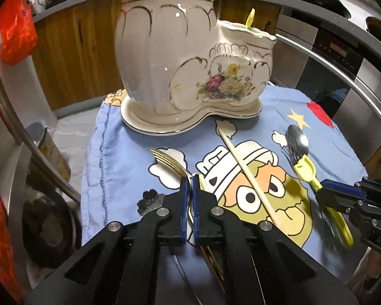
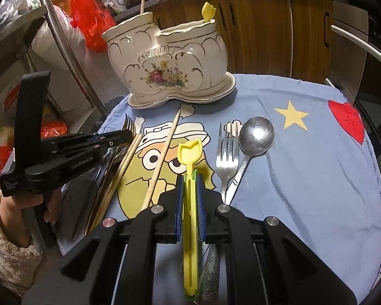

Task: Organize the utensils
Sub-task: 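Lift the yellow utensil and gold fork and carry both over the ceramic holder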

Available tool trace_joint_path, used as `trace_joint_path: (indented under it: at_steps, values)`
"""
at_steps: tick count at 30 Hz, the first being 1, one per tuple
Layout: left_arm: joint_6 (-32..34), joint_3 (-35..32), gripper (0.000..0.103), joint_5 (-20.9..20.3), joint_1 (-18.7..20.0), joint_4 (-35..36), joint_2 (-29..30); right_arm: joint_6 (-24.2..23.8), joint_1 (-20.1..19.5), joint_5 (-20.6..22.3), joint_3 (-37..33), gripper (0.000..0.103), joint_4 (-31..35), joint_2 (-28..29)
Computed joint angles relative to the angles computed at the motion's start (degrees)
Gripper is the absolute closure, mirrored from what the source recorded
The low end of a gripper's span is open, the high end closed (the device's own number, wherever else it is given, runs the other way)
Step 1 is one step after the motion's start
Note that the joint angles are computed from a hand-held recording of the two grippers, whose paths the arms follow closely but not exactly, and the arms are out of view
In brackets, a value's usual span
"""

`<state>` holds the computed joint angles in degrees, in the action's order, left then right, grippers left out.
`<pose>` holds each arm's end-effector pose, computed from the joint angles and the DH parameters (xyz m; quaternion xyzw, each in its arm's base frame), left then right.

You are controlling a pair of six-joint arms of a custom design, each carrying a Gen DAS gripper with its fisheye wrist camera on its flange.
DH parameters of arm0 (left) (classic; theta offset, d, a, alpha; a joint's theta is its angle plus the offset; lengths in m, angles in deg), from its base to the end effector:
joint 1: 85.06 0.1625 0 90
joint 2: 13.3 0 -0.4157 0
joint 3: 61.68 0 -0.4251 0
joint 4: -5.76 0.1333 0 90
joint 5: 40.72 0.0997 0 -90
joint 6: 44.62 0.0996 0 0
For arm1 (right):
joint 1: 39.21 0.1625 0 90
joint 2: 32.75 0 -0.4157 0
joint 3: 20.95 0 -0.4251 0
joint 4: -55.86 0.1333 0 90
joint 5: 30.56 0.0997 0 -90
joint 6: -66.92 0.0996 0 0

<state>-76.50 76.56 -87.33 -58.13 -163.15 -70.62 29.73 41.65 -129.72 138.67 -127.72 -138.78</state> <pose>-0.2551 -0.3559 0.0168 0.2560 0.8931 -0.2614 0.2618 0.0719 -0.2922 0.2087 0.2005 -0.9154 0.2838 0.2031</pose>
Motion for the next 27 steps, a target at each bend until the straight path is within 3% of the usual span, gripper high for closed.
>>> trace_joint_path:
  at_steps: [16, 27]
  values:
    - [3.3, 8.8, 0.1, 4.4, -7.8, -21.4, -4.8, -0.2, 0.5, 2.8, 1.3, 0.093, 1.4, -6.8]
    - [4.5, 10.6, 0.1, 8.9, -13.7, -20.7, -9.0, 0.1, 1.8, 5.7, 1.0, 0.093, 2.0, -10.2]
